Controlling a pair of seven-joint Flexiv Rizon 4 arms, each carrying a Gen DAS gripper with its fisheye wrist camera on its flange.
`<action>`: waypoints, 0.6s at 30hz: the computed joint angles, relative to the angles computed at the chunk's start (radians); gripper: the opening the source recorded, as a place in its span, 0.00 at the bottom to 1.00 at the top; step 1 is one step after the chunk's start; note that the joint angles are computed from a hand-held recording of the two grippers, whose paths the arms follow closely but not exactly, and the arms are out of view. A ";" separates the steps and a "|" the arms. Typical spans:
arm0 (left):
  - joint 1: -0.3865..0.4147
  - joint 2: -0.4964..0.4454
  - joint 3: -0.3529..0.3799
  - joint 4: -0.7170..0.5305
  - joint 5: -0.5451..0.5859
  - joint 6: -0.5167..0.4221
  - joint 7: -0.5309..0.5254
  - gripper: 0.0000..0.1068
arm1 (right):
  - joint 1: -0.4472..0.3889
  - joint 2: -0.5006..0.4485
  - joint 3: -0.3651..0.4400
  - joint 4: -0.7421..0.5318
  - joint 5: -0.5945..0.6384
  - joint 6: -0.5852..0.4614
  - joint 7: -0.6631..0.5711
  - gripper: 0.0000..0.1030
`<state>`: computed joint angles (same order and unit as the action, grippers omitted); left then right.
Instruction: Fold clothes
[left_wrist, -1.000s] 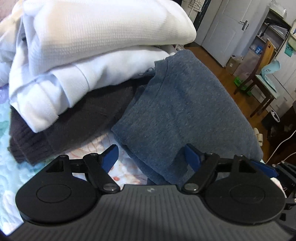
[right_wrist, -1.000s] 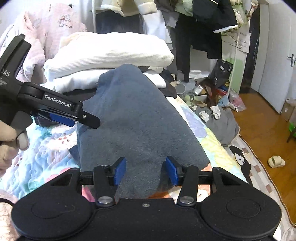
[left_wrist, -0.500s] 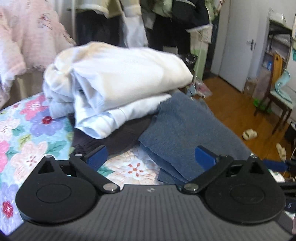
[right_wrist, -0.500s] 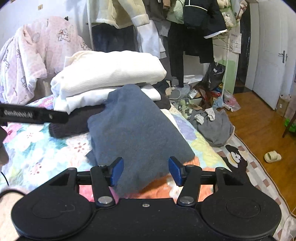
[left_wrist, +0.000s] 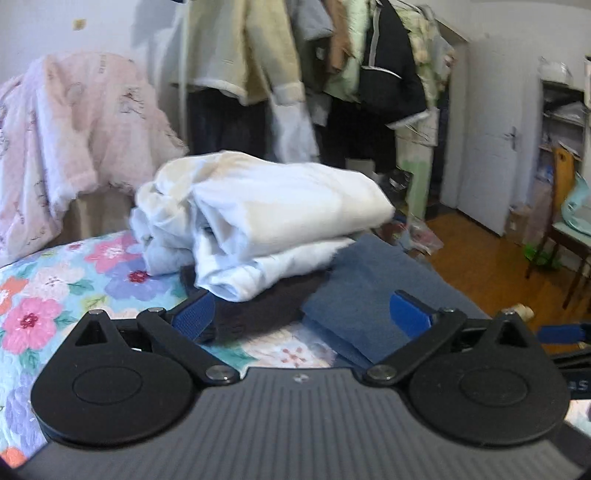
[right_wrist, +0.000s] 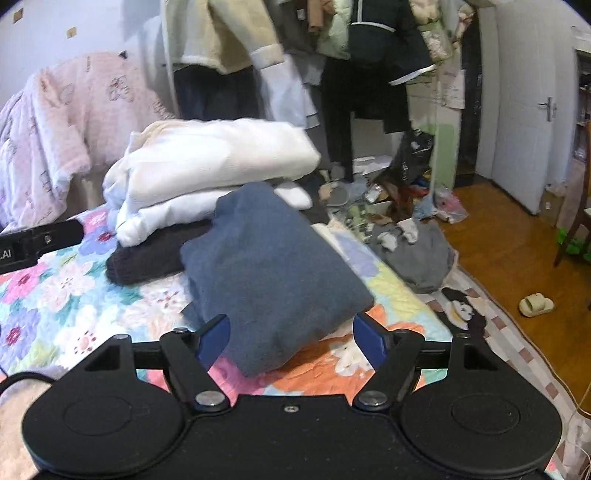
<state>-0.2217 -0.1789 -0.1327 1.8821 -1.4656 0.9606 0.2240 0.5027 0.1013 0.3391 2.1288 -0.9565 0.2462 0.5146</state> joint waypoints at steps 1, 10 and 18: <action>0.006 0.004 0.010 0.002 0.071 -0.023 -0.054 0.96 | 0.000 0.000 -0.002 -0.002 0.003 0.009 -0.010 0.76; 0.023 0.022 0.013 0.027 0.388 -0.102 -0.238 0.96 | 0.010 0.003 0.004 -0.032 0.025 -0.047 -0.099 0.76; 0.025 0.027 0.013 0.026 0.506 -0.142 -0.262 0.96 | 0.007 0.009 0.012 -0.037 0.057 -0.064 -0.114 0.76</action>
<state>-0.1964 -0.1514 -0.1196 1.9082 -0.9596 0.8182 -0.0381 0.5102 0.1101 0.3511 2.0923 -0.8990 0.1817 0.4009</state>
